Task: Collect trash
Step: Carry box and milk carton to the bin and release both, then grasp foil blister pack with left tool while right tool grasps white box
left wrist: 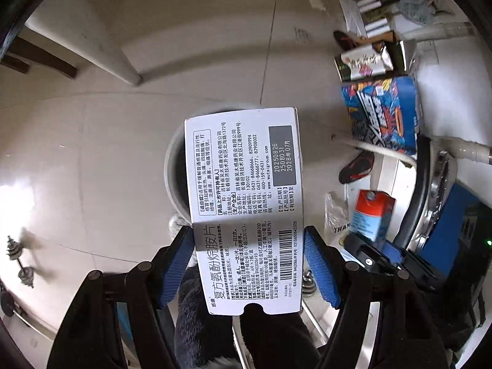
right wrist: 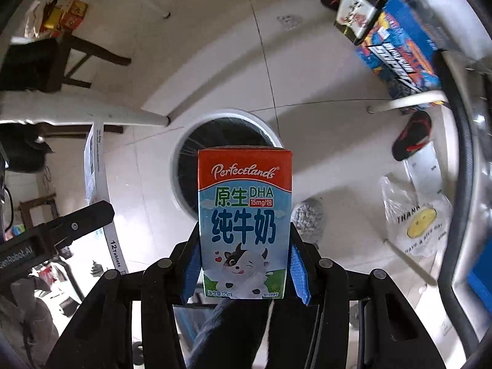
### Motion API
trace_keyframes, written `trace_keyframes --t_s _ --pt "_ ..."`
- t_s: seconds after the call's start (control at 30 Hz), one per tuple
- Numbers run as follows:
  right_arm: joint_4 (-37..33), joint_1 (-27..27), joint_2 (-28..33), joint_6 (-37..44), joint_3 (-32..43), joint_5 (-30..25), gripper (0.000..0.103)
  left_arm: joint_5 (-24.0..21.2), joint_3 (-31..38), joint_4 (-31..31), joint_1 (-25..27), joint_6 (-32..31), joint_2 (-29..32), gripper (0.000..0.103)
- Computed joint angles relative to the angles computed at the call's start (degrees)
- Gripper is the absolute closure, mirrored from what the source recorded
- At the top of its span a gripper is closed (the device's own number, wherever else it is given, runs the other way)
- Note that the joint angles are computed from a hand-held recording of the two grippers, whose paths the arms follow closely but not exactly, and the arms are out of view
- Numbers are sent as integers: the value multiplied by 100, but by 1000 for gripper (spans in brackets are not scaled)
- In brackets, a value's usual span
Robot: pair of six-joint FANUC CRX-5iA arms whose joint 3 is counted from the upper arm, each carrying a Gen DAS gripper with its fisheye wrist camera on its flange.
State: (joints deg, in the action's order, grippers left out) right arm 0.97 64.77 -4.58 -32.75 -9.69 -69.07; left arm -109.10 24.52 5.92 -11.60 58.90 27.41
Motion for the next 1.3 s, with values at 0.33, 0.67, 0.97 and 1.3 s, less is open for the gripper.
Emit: trace_keyframes --t_s 0.33,0.67,0.97,1.3 --pt "-192 -235 404 512 -914 1750 9 276 -160 -336 127 -116 150 2" --pt "-581 -362 817 950 -130 491 0 1400 -538 -1238 46 -554 -727 2" --pt "-587 -301 750 785 415 -322 0 1116 -313 -1332 76 -706 -947 2" --pt "-342 -16 679 325 1654 -1723 0 -78 844 -1290 269 -973 -1073 2"
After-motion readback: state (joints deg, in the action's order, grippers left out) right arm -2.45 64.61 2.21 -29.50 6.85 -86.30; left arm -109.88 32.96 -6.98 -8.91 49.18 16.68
